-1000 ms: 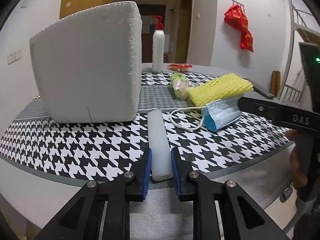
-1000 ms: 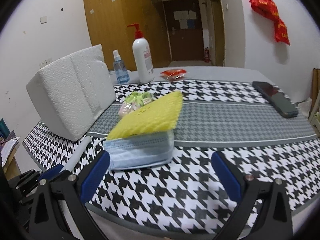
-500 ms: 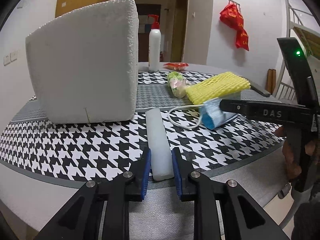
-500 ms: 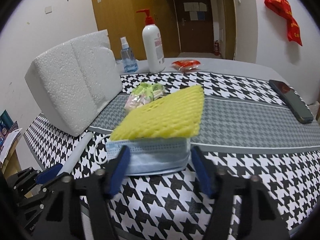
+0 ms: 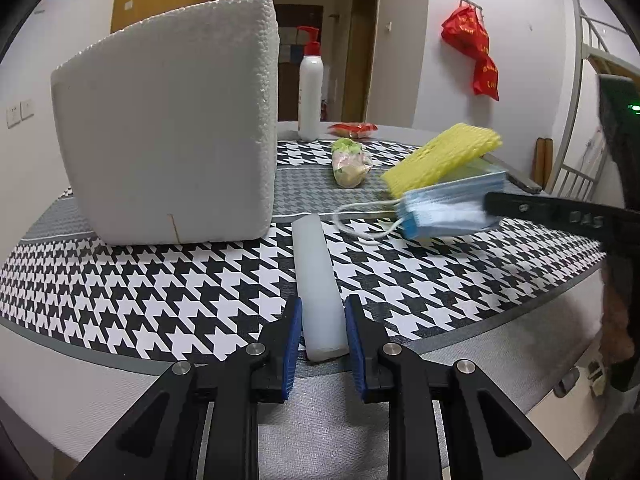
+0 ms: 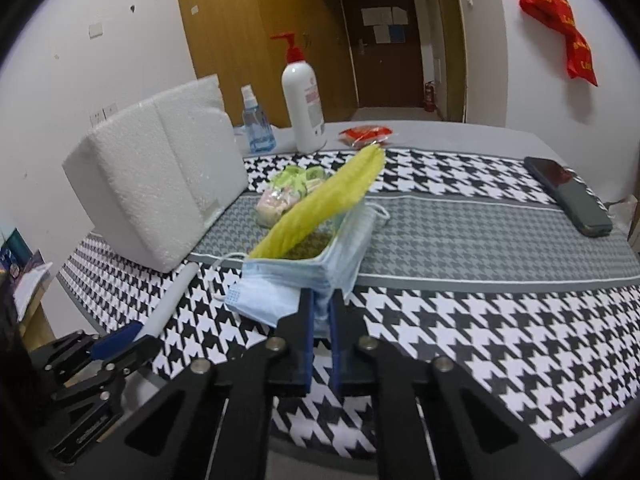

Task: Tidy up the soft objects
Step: 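Lift the blue mask with the right tool while the left tool holds the tube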

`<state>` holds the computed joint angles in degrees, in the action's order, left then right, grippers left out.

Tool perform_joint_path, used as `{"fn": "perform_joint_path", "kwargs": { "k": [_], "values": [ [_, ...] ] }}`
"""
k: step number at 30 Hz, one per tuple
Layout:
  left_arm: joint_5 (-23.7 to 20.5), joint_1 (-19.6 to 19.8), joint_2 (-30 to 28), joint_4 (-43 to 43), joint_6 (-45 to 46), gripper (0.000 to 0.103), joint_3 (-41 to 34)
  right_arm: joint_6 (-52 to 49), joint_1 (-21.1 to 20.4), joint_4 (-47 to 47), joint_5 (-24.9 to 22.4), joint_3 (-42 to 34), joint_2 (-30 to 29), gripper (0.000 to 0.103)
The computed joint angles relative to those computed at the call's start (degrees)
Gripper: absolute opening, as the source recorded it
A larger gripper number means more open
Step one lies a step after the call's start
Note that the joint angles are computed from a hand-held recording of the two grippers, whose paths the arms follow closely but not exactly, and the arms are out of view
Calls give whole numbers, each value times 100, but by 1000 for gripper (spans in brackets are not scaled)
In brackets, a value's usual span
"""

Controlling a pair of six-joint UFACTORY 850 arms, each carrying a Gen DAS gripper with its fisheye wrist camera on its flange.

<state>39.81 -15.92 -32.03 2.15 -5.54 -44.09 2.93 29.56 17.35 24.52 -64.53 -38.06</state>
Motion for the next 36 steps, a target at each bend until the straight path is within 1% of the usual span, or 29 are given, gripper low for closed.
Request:
{"fn": "perform_joint_path", "kwargs": {
  "k": [3, 5, 6, 8, 9, 10, 11, 12, 13, 14, 17, 19, 21, 24, 26, 28, 31, 36],
  "values": [
    [-25, -4, 33, -15, 1, 23, 12, -85, 27, 219, 168, 276, 250, 9],
    [-43, -16, 56, -58, 24, 23, 20, 45, 21, 133, 252, 448, 402, 9],
    [-82, -20, 64, -68, 27, 23, 11, 220, 7, 37, 320, 566, 508, 9],
    [-100, -30, 78, -86, 16, 23, 9, 971, -97, -534, 516, 808, 715, 9],
    [-99, -31, 82, -88, 12, 23, 7, 1184, -149, -640, 496, 855, 770, 9],
    [-85, -40, 87, -116, 34, 23, 13, 1306, -213, -673, 292, 817, 768, 9],
    [-79, -45, 94, -132, 46, 23, 21, 1559, -260, -853, 212, 808, 755, 9],
    [-66, -45, 95, -136, 49, 23, 29, 1613, -254, -792, 147, 792, 733, 9],
    [-47, -50, 107, -161, 60, 23, 44, 1427, -223, -493, 68, 775, 716, 9],
    [-27, -62, 120, -207, 83, 23, 62, 1001, -177, 47, 30, 783, 716, 9],
    [4, -83, 133, -260, 134, 23, 92, -758, -7, 1846, 385, 845, 696, 9],
    [13, -98, 140, -314, 167, 23, 102, -1348, 105, 2558, 457, 874, 746, 9],
    [33, -106, 148, -366, 208, 23, 111, -2178, 270, 3417, 813, 883, 765, 9],
    [72, -117, 150, -406, 265, 22, 124, -2801, 386, 4114, 1222, 920, 839, 9],
    [86, -123, 168, -430, 284, 21, 145, -3000, 417, 4299, 1422, 976, 899, 10],
    [137, -127, 193, -435, 307, 19, 181, -2977, 403, 4197, 1493, 1017, 950, 10],
    [221, -134, 236, -475, 390, 17, 231, -2680, 393, 3846, 1459, 1142, 1078, 10],
    [323, -99, 313, -475, 457, 16, 285, -2100, 365, 3244, 1324, 1305, 1217, 10]
  ]
}}
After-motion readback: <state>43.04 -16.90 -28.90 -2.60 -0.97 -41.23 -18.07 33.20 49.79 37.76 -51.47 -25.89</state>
